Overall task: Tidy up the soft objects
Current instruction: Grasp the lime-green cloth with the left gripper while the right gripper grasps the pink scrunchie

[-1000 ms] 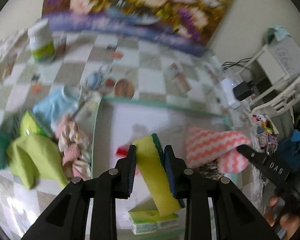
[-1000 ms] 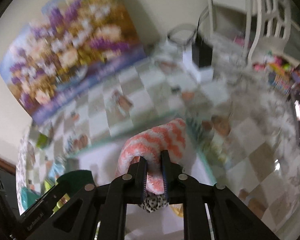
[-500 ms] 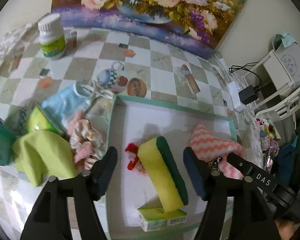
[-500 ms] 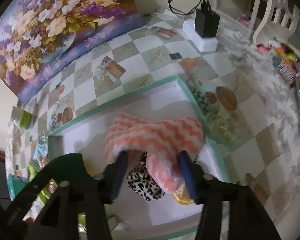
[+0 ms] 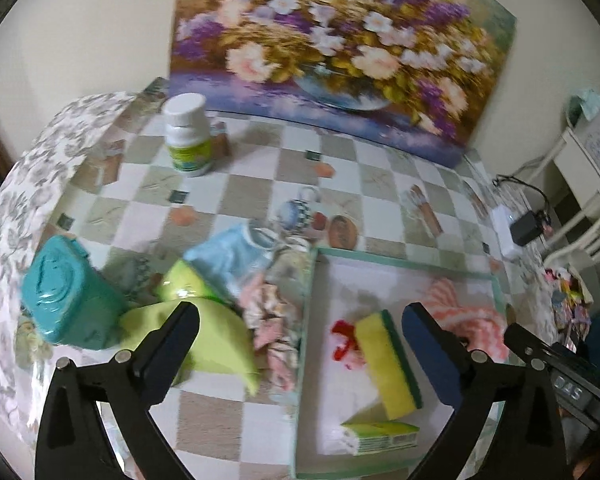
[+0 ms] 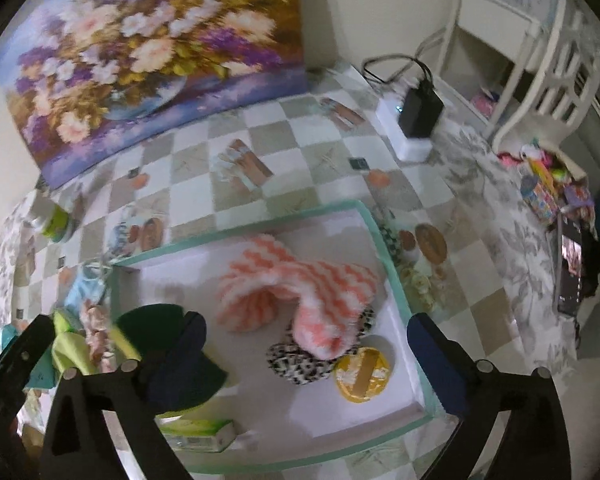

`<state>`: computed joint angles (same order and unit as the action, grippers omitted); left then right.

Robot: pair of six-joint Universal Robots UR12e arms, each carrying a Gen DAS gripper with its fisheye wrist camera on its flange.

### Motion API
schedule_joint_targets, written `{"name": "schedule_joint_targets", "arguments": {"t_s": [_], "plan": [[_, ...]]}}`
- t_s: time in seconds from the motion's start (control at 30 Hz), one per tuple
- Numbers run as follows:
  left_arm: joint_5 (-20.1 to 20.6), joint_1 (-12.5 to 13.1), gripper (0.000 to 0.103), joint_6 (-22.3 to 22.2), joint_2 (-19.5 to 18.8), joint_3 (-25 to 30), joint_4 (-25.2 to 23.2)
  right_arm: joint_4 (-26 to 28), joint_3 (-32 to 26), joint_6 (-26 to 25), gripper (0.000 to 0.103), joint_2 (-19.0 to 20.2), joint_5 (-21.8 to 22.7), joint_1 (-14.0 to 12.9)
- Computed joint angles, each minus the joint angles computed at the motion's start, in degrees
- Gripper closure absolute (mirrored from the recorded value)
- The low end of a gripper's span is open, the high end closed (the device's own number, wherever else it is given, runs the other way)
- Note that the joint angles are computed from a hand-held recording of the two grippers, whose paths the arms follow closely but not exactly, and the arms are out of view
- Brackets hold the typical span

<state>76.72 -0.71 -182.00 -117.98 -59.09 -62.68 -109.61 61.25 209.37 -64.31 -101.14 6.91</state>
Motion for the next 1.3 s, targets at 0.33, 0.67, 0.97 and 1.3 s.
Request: {"name": "schedule_joint_targets", "arguments": {"t_s": [0.33, 0.67, 0.97, 1.3], "plan": [[2.2, 2.7, 0.002, -4.9, 2.0, -2.3, -1.0, -3.1, -1.1, -5.4, 0.0, 0.4, 1.4, 2.7], [0.9, 5.9, 0.001, -12.2, 4.8, -7.6, 2.3, -6.9, -1.3, -11.2, 0.0, 1.0, 7.6, 5.1], [1.0, 6.4, 0.0, -13.2, 4.4, -7.9, 1.8, -8.8, -2.2, -14.3, 0.0, 2.7, 14.8, 6.1], [0.3, 6.3, 0.0, -12.9, 1.8, -4.3, -7.1, -9.7, -3.4, -16.7, 0.01, 4.9, 17.5, 6.2]]}}
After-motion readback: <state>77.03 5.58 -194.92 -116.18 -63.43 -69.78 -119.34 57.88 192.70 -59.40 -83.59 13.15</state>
